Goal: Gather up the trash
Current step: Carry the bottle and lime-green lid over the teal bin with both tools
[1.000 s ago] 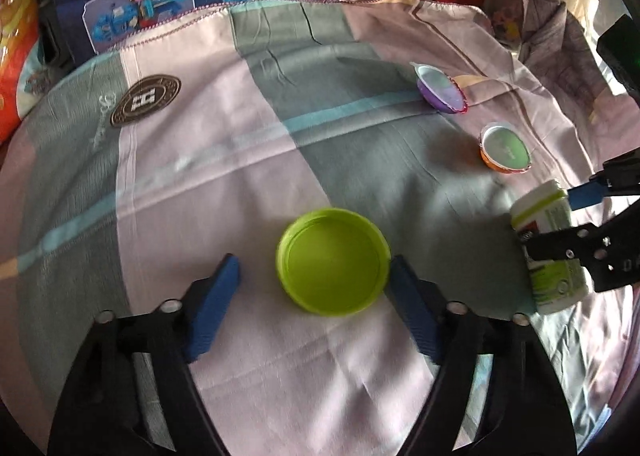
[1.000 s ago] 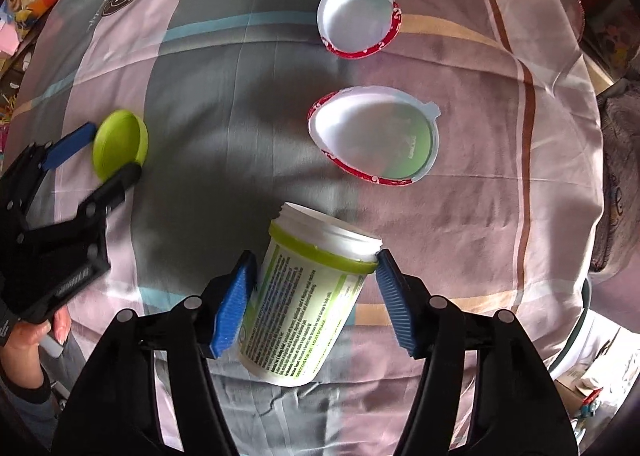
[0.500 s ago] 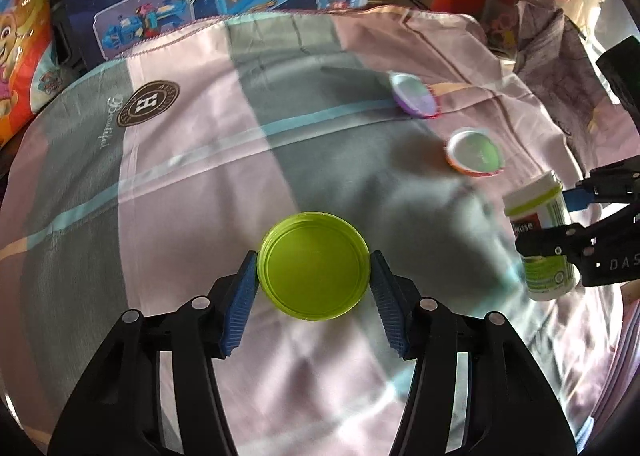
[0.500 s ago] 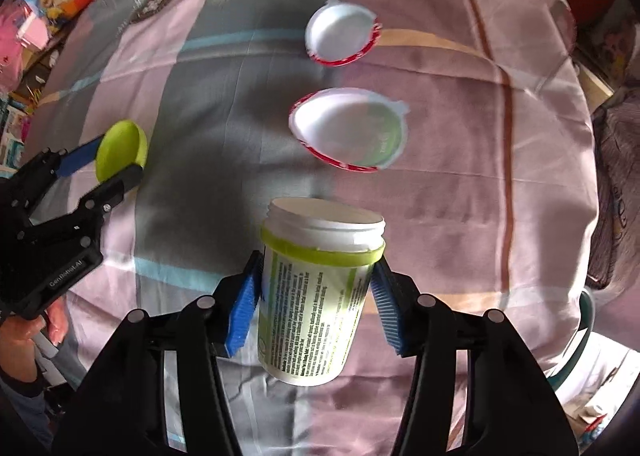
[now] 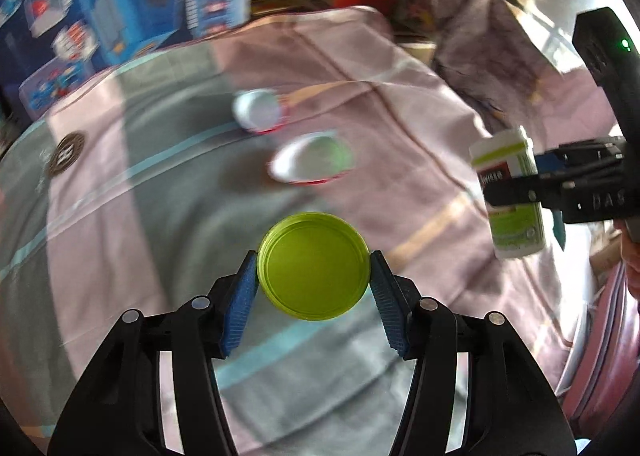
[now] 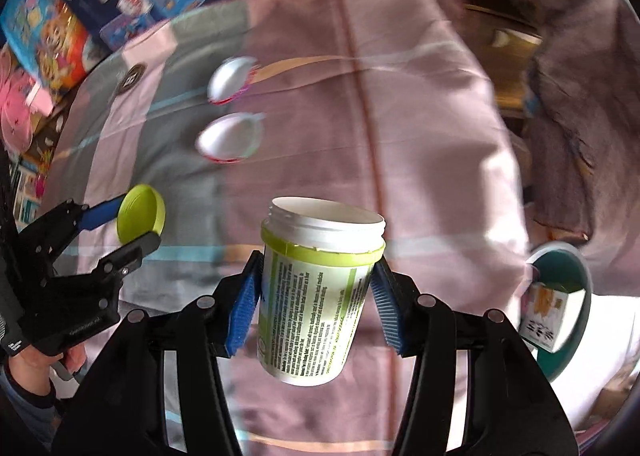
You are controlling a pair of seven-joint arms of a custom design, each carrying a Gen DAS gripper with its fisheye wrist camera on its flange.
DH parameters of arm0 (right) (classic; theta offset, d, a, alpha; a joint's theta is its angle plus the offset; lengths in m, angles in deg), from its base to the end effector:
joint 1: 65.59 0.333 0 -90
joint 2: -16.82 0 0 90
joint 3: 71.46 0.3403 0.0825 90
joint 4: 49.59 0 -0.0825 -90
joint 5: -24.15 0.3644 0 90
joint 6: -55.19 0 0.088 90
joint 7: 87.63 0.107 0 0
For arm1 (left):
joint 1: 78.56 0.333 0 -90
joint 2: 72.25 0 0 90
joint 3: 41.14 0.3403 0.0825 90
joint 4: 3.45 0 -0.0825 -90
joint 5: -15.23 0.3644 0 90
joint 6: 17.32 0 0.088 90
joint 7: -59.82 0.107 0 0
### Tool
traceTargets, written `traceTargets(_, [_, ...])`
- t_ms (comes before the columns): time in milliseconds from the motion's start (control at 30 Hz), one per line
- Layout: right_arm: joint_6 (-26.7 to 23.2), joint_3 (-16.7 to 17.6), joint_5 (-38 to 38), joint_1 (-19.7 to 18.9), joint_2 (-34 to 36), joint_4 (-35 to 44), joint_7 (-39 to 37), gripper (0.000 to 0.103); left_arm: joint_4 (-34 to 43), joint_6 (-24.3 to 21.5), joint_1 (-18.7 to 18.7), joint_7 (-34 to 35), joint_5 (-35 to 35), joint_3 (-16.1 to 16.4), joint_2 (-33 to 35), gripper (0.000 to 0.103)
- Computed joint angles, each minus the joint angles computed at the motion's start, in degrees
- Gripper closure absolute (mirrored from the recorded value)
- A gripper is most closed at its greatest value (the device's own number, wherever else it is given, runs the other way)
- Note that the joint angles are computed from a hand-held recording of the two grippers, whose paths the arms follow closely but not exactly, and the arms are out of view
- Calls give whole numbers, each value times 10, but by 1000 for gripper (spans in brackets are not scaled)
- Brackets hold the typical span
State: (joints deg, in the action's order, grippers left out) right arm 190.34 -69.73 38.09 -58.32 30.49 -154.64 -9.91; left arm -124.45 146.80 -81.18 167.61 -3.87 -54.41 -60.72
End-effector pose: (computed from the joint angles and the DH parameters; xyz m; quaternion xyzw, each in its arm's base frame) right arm 0.6266 0.1009 0.4641 -0.7690 0.6152 -0.0340 0.1703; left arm 0.5854 -0.1408 0.4193 -0.5779 0.7632 -0.2643 0.1170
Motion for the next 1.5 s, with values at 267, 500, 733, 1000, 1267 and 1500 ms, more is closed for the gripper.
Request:
traceTargets(267, [28, -35, 34, -57, -48, -61, -28, 52, 69, -39, -53, -32, 40, -20, 38, 47])
traceTargets(500, [50, -70, 29, -109, -70, -91, -29, 52, 175, -81, -110, -46, 82, -43, 104, 47])
traceTargets(733, [58, -88, 28, -149, -67, -109, -26, 52, 291, -141, -168, -54, 124, -53, 182, 47])
traceTargets(1000, [62, -98, 17, -178, -52, -113, -13, 52, 424, -210, -226, -57, 154, -53, 275, 47])
traceTargets(1267, [56, -99, 22, -198, -26, -99, -3, 52, 503, -255, -253, -53, 160, -48, 330, 46])
traceTargets(1500, [52, -96, 17, -203, -7, -85, 7, 52, 565, -289, -267, -59, 165, -38, 370, 45])
